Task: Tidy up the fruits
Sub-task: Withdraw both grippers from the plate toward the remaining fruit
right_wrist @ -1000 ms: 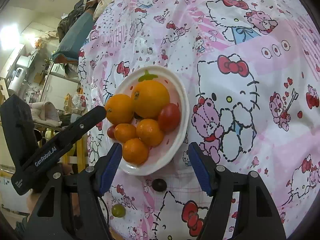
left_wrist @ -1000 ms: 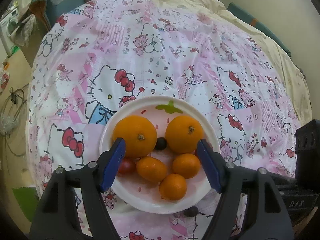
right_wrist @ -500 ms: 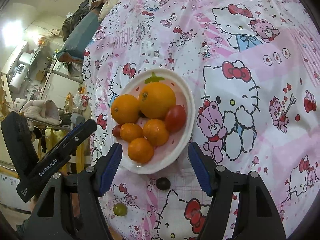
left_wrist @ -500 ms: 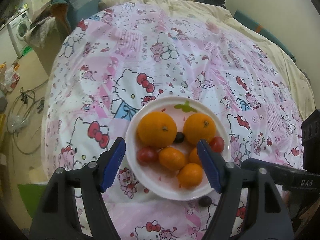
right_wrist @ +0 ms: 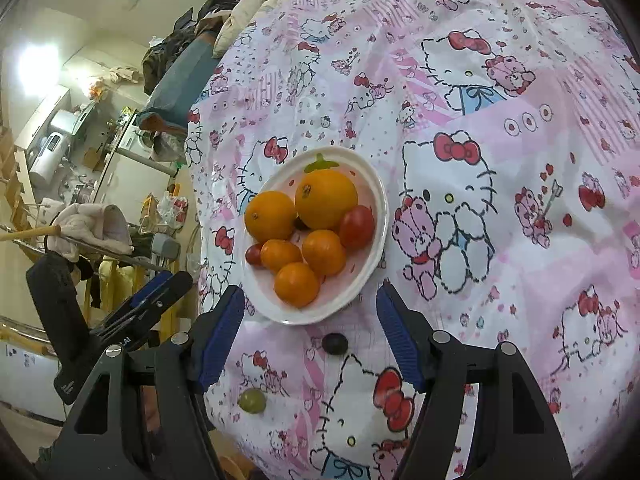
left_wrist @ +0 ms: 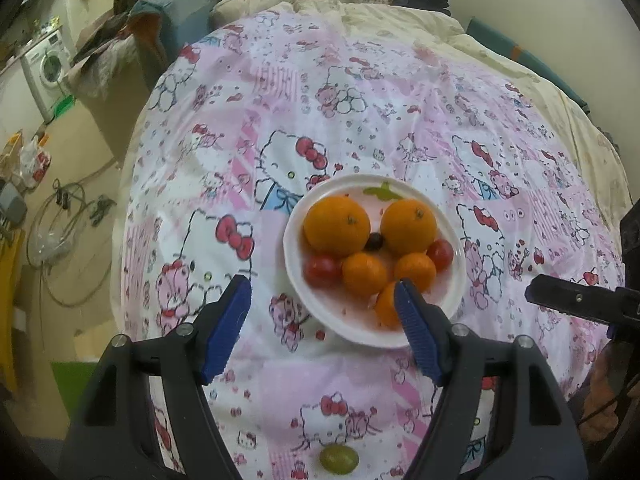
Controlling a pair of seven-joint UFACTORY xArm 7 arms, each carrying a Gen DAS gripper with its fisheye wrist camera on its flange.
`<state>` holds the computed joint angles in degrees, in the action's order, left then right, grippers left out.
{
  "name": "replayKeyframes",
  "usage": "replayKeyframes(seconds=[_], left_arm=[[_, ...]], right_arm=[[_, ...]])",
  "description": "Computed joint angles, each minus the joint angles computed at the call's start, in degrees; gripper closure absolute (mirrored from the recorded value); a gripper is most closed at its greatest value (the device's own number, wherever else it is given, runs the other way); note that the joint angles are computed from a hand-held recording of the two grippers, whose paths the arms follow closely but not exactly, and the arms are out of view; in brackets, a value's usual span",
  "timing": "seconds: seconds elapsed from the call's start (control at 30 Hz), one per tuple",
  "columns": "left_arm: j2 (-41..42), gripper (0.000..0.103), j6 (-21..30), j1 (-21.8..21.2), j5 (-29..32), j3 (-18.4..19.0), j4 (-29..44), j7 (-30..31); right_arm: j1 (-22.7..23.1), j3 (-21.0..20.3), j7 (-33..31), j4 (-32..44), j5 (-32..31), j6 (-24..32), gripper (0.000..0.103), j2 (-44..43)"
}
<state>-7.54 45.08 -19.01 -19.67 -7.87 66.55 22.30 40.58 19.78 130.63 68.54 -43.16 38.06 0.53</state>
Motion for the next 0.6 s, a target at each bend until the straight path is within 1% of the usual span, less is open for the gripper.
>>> replayKeyframes(seconds=[0.13, 0.2, 0.4, 0.53, 0.6], left_arm=[[-1.9, 0.032, 0.0, 0.0, -1.3, 0.5, -1.7, 0.6], [-2.7, 0.032, 0.2, 0.0, -1.7, 0.7, -2.2, 0.7], [-3.8, 0.032, 1.0, 0.1, -1.4, 1.0, -3.5, 1.2], [-4.0, 0.032, 0.9, 0.5, -1.2, 1.3, -4.2, 0.7], [-4.0, 0.032, -0.1, 0.8, -0.1, 1.2, -4.7, 0.0]], right_arm=[[0.9, 0.8, 3.8, -0.7, -0.9, -0.3, 0.032, -0.1], [1.4, 1.1, 4.6, -0.8, -0.5, -0.1, 0.032, 0.1], [2.4, 0.7, 3.0, 0.3, 1.5, 1.8, 0.032, 1.3], [2.5, 0.1, 3.2, 0.0, 1.8, 0.8, 0.032, 1.7], [2.5, -0.2, 3.5, -0.4, 2.1, -0.4, 0.032, 2.1]])
